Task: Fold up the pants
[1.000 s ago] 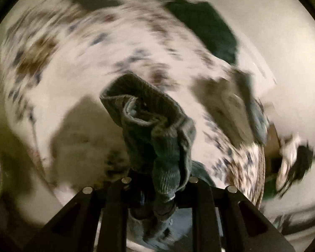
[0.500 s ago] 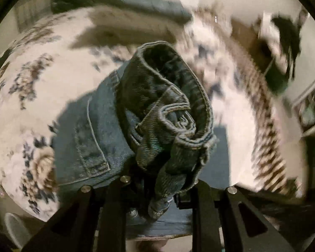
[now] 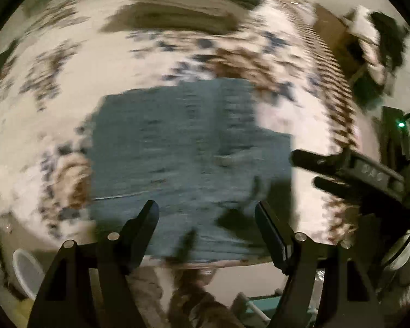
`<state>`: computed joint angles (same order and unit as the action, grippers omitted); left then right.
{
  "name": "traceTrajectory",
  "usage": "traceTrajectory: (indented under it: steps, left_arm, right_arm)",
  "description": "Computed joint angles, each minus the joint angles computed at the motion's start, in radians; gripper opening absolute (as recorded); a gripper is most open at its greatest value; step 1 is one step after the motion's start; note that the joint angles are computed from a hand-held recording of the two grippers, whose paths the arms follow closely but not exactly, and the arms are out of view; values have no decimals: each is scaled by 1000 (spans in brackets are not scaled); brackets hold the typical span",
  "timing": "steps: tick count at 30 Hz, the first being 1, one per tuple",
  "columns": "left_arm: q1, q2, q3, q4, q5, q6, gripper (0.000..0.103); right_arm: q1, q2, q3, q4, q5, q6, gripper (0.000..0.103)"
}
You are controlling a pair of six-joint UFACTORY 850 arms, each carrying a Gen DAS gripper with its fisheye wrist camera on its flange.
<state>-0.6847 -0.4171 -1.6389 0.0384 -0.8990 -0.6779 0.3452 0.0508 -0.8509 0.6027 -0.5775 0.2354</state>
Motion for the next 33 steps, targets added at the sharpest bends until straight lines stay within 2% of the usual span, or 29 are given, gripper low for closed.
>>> traceTrajectory:
  steps: [3,7,12,13,14,15,16,17,18,20,23,27,33]
  left_arm:
    - [32,-17,5,57,-68,-68,71]
    - [80,-51,7,109,-137,-110,71]
    - [108,-78,-3,138,-162,-104,71]
    - [112,-79,-4,133,-164,-97,71]
    - [115,-82,-6,129,-165,-93,71]
    - [116,-85,-9,126,-169,-91,71]
    - [117,-87,-11,124,-167,-86,71]
    - [116,-89,-14,124,-169,-84,71]
    - [115,-90,-17,124,-173,-82,71]
    - [115,-88,-23,106,-171,-69,71]
    - [117,-76,-31,86,-165,-58,71]
    - [121,-61,-41,62,-148,-52,71]
    - [127,-81,-68,22,-117,-45,71]
  right_arm:
    - [23,-99,-70,85,3,-130,98]
    - [36,-238,-151,177,-38,-259,98]
    - [59,-340,-218,174,-61,-251,99]
    - [67,-345,-226,143,-58,-214,96]
    - [72,-350,-233,140,-52,-205,80]
    - [78,-352,-238,123,-50,-183,71]
    - [89,-352,-247,68,-47,-127,52]
    - [100,-338,-243,37,-28,-91,44]
    - [111,-331,-246,8,-14,-51,40]
    - [127,-285,-227,-67,6,49,20]
    - [123,-203,-175,-82,30,127,17]
    - [123,-75,-103,-242,36,362,14]
    - [57,148,67,-413,-35,638,13]
